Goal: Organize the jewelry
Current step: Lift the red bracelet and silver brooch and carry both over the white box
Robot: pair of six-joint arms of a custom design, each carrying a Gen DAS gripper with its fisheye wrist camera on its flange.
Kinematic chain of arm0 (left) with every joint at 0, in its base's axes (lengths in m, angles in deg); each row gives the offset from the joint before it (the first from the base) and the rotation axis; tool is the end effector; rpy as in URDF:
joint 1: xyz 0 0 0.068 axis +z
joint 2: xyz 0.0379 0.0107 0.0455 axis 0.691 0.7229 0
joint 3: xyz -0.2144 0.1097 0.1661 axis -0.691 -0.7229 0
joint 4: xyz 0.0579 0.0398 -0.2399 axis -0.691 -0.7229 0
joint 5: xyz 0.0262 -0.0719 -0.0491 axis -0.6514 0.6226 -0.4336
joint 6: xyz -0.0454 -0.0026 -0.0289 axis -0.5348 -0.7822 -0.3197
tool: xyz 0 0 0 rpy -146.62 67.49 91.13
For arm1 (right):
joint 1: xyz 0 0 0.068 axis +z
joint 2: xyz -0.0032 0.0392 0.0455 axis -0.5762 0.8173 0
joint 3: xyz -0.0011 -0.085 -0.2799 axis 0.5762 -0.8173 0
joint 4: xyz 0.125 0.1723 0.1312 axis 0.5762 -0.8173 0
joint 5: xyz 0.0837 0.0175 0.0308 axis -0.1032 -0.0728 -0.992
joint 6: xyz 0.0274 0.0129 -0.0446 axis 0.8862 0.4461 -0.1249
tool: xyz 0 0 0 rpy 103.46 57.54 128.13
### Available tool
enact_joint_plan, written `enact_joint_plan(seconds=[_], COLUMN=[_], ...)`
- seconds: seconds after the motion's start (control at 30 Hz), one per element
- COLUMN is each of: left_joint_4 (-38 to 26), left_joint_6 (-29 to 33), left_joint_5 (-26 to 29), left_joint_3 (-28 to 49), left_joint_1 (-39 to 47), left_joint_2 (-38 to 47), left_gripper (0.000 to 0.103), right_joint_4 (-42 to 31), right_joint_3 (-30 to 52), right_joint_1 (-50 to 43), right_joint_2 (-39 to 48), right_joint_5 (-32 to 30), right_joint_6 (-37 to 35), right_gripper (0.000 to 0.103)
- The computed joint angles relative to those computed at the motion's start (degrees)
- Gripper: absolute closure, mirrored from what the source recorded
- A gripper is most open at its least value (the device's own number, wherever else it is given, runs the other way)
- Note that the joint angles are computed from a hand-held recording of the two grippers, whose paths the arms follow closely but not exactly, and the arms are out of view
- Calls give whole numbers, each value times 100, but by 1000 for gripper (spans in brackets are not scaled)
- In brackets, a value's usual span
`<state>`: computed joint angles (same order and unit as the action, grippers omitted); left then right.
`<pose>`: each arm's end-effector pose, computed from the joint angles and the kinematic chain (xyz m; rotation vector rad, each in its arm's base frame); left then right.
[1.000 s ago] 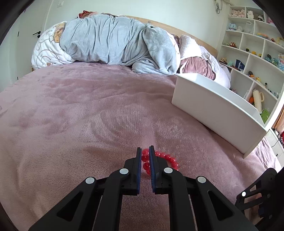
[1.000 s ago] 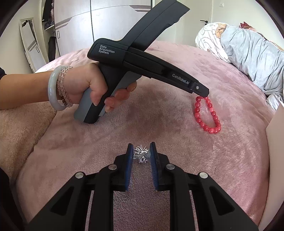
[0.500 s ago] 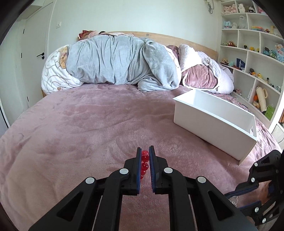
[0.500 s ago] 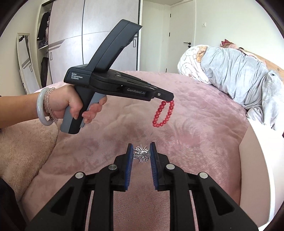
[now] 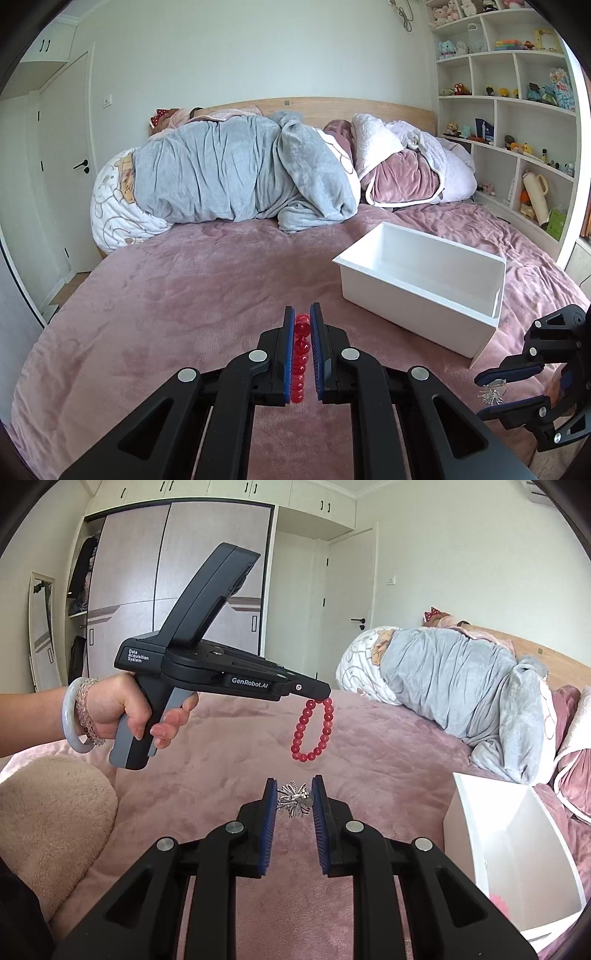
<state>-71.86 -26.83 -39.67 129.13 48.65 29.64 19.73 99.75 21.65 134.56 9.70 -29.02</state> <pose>0.2207 0.0014 0.3631 0.6093 2.0412 -0.2836 0.1163 0.1576 0.2972 -0.6843 1.8372 0.3914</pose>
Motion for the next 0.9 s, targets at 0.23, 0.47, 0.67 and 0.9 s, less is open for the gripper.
enact_joint_plan(seconds=[0.23,0.47,0.67,0.9], left_joint_4=[-151,-33,201,304], left_joint_6=[-452,-962,-1526,-1955], left_joint_5=[-670,-1521,-2016,-2308], left_joint_3=[277,569,954,1660], left_joint_1=[-953,-2209,-3130,-3784], left_joint_2=[-149,111,697,1618], left_gripper=[89,89,89,89], right_joint_4=[-366,-692,-881,-427], right_joint_3=[48,119,100,-22], right_joint_1=[-314,-2011,-4359,-6346], right_joint_2=[-876,-1595,-1916,-1543], right_joint_5=[184,-863,-2471,-3896], right_joint_6=[144,366,318,345], right_gripper=[83,83,83,83])
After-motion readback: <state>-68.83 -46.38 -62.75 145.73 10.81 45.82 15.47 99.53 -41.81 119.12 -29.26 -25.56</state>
